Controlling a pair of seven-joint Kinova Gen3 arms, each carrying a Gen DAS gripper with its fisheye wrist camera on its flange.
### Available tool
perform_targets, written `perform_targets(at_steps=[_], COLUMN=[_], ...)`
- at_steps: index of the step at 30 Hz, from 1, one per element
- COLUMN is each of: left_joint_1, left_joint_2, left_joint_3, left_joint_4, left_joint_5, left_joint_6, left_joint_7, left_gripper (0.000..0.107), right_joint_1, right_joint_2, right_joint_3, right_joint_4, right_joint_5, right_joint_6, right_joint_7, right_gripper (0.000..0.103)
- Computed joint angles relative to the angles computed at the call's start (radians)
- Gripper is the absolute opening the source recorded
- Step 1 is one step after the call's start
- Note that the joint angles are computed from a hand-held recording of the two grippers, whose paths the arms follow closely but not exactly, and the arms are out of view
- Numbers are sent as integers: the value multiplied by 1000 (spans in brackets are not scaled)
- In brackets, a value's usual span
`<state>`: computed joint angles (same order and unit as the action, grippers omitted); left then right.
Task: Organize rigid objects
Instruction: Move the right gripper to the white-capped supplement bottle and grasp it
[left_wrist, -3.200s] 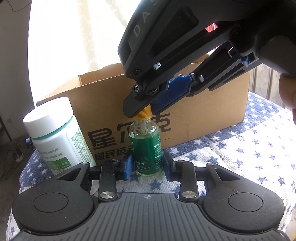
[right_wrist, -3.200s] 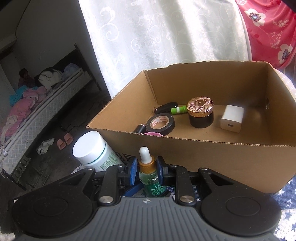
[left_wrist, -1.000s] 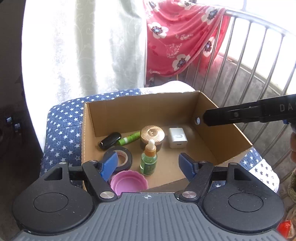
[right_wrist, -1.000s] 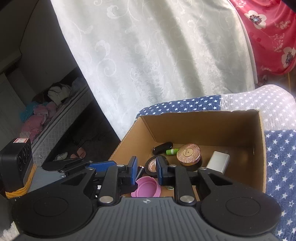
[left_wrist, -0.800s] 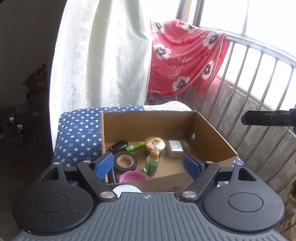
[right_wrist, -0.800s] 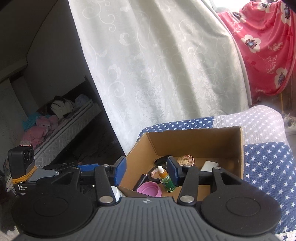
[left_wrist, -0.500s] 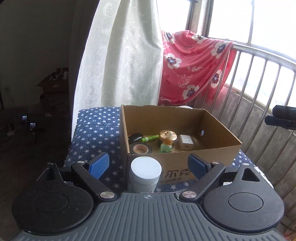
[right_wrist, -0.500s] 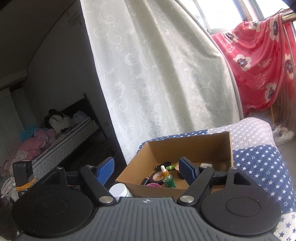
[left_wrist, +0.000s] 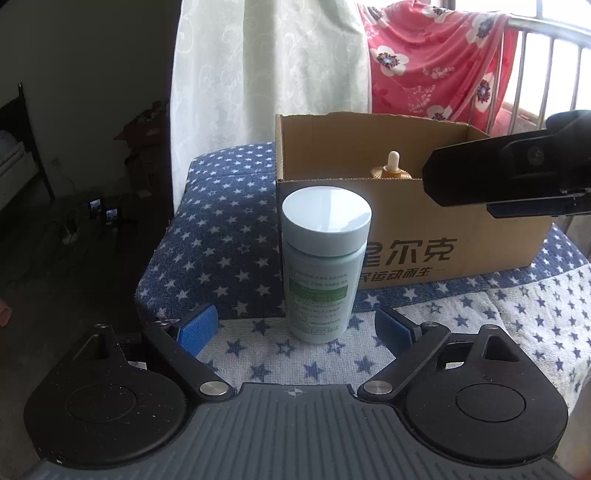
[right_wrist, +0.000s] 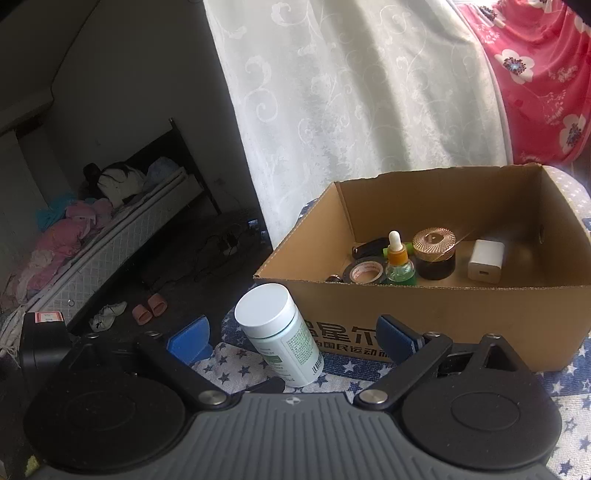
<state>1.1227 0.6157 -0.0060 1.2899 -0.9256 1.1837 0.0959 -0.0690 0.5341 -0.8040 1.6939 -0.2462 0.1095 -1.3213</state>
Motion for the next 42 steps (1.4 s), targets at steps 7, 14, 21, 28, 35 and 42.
perform_targets(at_steps=[7, 14, 21, 28, 35, 42], left_joint_1=[-16, -21, -26, -19, -28, -5], left_joint_2=[12, 7, 2, -15, -18, 0], left_joint_3=[4, -4, -7, -22, -20, -21], left_joint_4=[-8, -4, 5, 57, 73, 37], left_joint_5=[33, 44, 42, -35, -84, -93], left_joint_6=[-18, -21, -31, -98, -157, -122], left_joint_7=[-16, -12, 1, 60, 88, 58], left_gripper=[93, 93, 93, 87, 54, 53], right_joint_1=[-52, -87, -118, -133, -138, -112], right_joint_2=[84, 128, 151, 172, 199, 191], right_joint_3=[56, 110, 156, 181, 190, 170], right_joint_4=[-137, -215, -265, -291, -309, -274], right_joint_5=[-75, -172, -262, -363, -429, -491], right_joint_6=[160, 261, 309, 321, 334, 324], right_joint_7=[12, 54, 115, 189, 242, 315], right_gripper=[99, 99, 99, 94, 65, 58])
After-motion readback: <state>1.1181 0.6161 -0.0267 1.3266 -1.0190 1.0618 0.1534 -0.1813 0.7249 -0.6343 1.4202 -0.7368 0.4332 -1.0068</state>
